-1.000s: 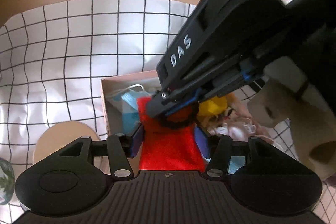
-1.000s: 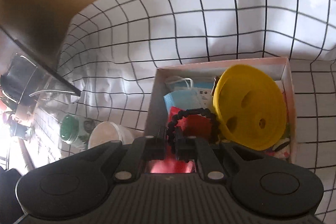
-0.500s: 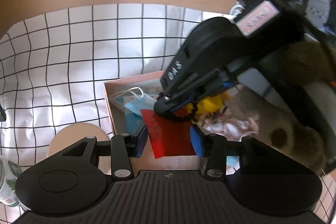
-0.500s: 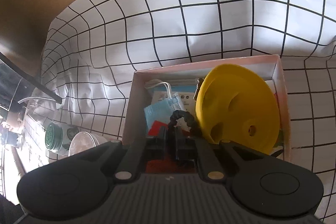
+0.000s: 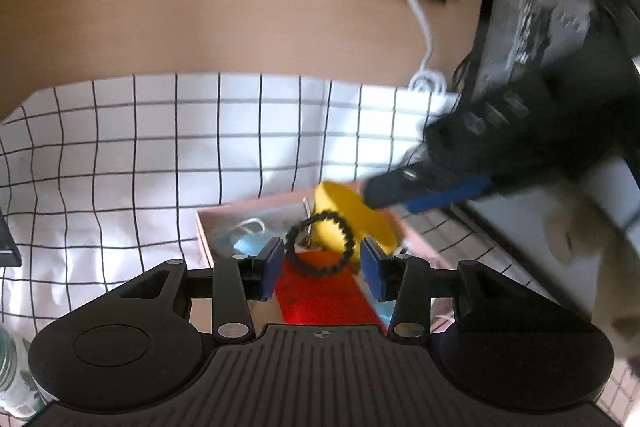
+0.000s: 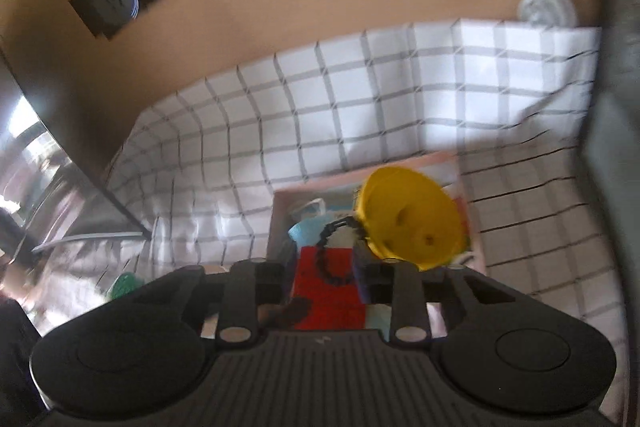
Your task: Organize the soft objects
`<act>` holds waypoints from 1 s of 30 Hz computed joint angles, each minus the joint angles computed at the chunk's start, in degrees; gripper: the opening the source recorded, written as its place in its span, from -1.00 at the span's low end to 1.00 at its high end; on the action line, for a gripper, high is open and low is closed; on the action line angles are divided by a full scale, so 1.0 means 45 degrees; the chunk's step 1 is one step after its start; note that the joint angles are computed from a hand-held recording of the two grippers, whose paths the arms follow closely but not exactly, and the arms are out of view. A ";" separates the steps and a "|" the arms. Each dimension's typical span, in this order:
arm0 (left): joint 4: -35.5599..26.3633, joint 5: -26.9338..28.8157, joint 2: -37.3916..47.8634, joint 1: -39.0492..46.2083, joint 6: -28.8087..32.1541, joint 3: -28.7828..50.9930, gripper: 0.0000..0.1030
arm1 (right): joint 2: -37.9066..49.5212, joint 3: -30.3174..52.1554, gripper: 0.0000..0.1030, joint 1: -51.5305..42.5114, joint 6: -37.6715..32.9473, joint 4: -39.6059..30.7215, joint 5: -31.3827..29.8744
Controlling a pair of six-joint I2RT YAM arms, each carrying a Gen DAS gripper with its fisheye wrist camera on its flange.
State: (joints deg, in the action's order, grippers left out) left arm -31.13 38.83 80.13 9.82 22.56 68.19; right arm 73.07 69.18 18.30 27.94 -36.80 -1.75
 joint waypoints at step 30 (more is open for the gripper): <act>-0.0898 -0.7515 -1.2649 -0.0635 -0.4283 -1.0541 -0.08 | -0.5142 -0.9883 0.15 0.4247 -0.3613 0.3911 0.2729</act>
